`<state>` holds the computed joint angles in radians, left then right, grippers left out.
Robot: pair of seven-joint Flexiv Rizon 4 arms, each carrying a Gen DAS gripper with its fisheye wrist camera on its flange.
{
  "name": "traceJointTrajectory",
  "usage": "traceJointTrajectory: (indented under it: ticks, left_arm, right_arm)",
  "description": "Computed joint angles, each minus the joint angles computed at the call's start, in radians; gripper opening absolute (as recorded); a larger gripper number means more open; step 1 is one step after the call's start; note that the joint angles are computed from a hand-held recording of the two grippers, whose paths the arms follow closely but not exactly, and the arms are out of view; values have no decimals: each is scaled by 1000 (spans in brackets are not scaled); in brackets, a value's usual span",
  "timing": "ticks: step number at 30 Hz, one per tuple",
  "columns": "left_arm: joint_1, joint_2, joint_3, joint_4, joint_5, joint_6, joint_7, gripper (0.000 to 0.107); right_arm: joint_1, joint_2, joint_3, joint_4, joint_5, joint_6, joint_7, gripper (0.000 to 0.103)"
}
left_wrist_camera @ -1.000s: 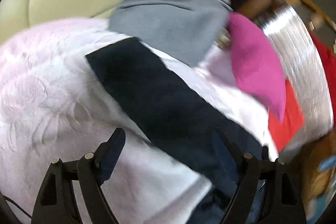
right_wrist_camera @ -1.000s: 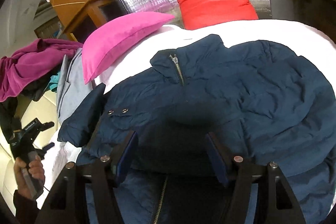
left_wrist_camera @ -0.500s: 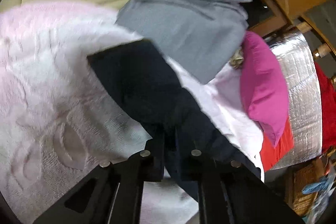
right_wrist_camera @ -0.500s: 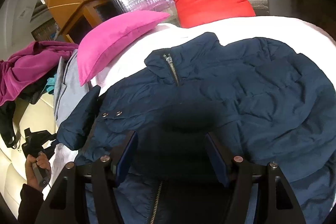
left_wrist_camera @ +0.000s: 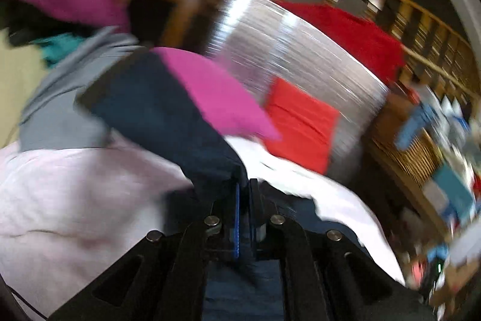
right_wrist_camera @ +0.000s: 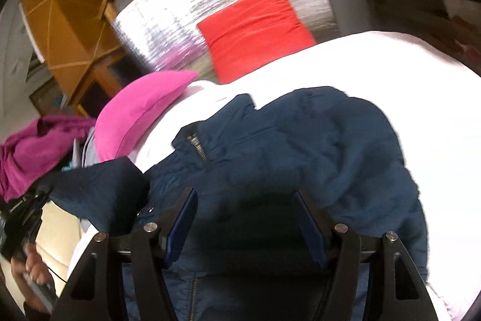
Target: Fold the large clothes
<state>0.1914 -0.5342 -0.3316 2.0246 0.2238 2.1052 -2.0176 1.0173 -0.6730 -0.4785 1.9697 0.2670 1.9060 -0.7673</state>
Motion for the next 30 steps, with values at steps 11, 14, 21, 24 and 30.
traceJointTrajectory:
  ticks: [11, 14, 21, 24, 30]
  left_arm:
    - [-67, -157, -201, -194, -70, -558, 317, 37]
    - [-59, -120, -208, -152, -81, -514, 364, 58]
    - [-89, -31, -72, -34, -133, -304, 332, 74]
    - [-277, -23, 158, -37, -353, -387, 364, 74]
    - [-401, -70, 348, -81, -415, -490, 325, 73]
  right_arm:
    - [-105, 63, 94, 72, 47, 43, -14, 70]
    - [-183, 75, 175, 70, 24, 64, -14, 72]
    - [-506, 34, 498, 31, -191, 141, 87, 82]
    - [-590, 2, 584, 1, -187, 144, 89, 82]
    - [-680, -83, 649, -67, -309, 117, 193, 80]
